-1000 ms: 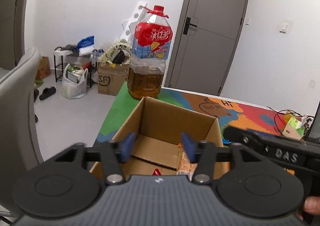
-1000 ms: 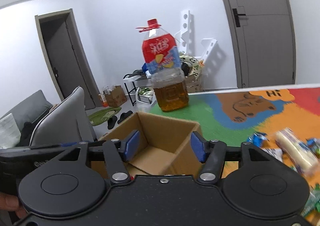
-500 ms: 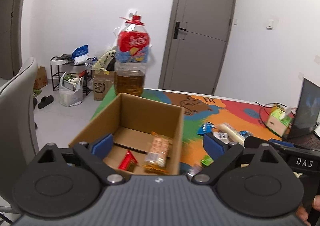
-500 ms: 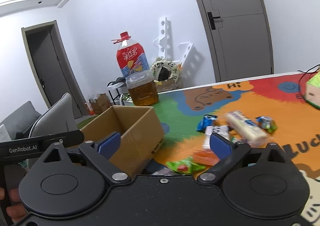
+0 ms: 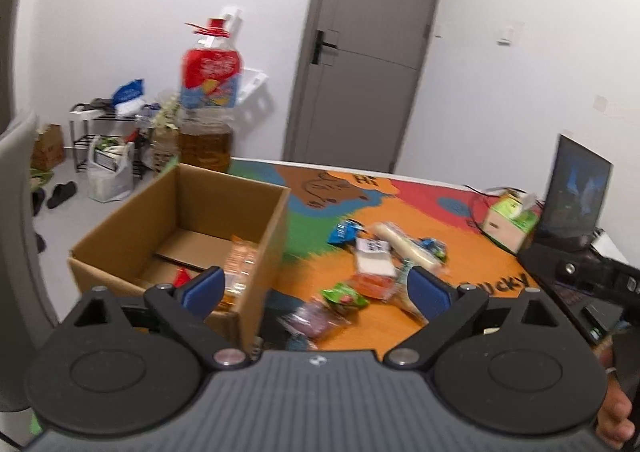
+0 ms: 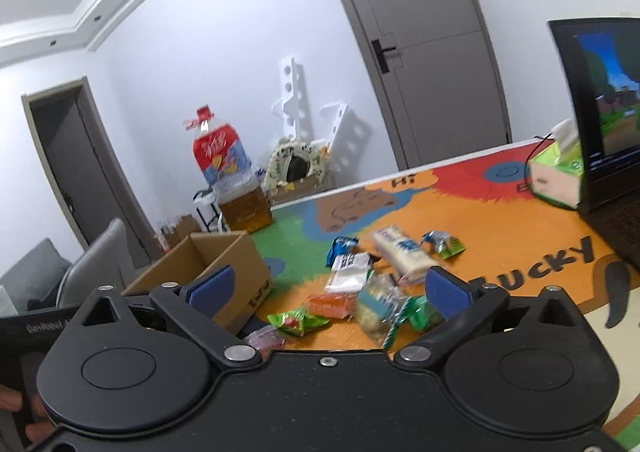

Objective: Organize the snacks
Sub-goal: 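Grasp the green chip bag with the right gripper while the left gripper grasps a green-wrapped snack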

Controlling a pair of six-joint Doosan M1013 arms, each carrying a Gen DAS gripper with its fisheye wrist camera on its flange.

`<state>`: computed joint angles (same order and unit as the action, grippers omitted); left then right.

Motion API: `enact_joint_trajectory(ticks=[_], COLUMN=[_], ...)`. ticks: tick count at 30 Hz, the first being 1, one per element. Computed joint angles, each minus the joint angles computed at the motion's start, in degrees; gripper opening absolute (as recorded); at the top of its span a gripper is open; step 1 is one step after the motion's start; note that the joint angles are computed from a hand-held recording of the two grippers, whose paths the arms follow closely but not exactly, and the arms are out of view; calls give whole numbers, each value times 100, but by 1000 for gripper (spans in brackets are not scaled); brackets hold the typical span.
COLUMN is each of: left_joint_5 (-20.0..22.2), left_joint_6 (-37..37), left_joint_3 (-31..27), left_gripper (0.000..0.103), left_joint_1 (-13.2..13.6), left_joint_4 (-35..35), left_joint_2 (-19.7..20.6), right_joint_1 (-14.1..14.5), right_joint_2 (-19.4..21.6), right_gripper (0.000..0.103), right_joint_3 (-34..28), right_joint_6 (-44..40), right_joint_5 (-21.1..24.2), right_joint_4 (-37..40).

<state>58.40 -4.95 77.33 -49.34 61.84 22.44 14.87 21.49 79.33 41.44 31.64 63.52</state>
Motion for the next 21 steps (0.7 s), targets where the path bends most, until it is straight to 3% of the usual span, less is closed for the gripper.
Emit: enact_joint_trajectory(ticks=[11, 21], left_joint_5=[-43, -288], left_joint_6=[-236, -29], left_joint_3=[-139, -304], left_gripper=[94, 64], left_joint_1=[-107, 16], left_joint_4=[139, 80], left_joint_2=[237, 531], right_joint_1=[-36, -26], right_joint_2=[159, 345], right_gripper=[101, 68], right_joint_3=[21, 63], right_joint_6=[319, 157], right_joint_5=[-81, -349], right_joint_4=[-188, 35])
